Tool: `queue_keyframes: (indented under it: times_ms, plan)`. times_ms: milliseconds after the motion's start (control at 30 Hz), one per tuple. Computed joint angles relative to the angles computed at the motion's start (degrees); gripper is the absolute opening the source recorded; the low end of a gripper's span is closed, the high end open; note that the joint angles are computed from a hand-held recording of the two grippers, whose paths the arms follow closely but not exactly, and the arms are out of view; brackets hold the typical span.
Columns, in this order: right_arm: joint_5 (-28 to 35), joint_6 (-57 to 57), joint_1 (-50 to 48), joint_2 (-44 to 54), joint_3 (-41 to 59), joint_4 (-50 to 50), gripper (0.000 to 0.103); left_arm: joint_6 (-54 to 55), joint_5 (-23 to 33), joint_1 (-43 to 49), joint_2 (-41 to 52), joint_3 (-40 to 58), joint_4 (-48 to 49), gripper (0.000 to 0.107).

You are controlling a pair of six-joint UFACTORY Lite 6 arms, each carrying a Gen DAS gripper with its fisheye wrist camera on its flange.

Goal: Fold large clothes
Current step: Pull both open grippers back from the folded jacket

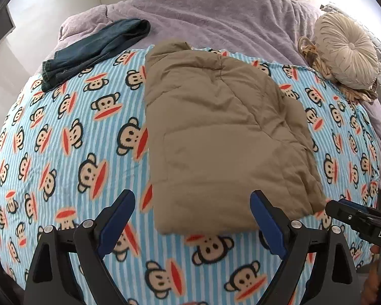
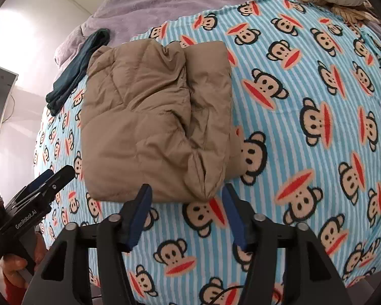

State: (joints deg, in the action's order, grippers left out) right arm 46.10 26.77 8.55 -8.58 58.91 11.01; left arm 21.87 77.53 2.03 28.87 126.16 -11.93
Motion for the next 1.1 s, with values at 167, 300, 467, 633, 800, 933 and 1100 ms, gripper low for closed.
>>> queue_keyframes:
  times_ms: [167,300,467,633,800,933,1100]
  plan:
    - [2.1,6.1,3.0,-3.9,-0.3,-4.8,0.076,0.3,0.1,2.4,-6.2,-6.5,-1.3,0.103]
    - [4.0,10.9,5.7,-6.7,-0.4,-8.3,0.08,1.2,1.2,3.7,-9.8,-8.9,-0.4,0.103]
    - [7.5,17.9,10.3,-8.6,0.1,-14.2,0.087,1.6,-0.2,4.4,-14.2,-12.2,2.1,0.103]
    - [11.8,26.9,17.7,-9.1,2.7,-24.5,0.103,2.9,-1.2,5.9,-17.4,-14.2,2.1,0.103]
    - [15.2,32.0,22.4,-8.0,6.5,-30.3,0.103,2.7,0.8,7.3,-17.3,-11.1,1.1,0.103]
    - [17.2,32.0,23.0,-6.8,9.9,-28.9,0.103,2.3,3.7,8.3,-14.9,-5.0,-0.3,0.103]
    - [19.3,34.7,25.7,-6.8,12.3,-31.2,0.103,1.6,5.4,9.1,-13.1,0.2,-0.4,0.103]
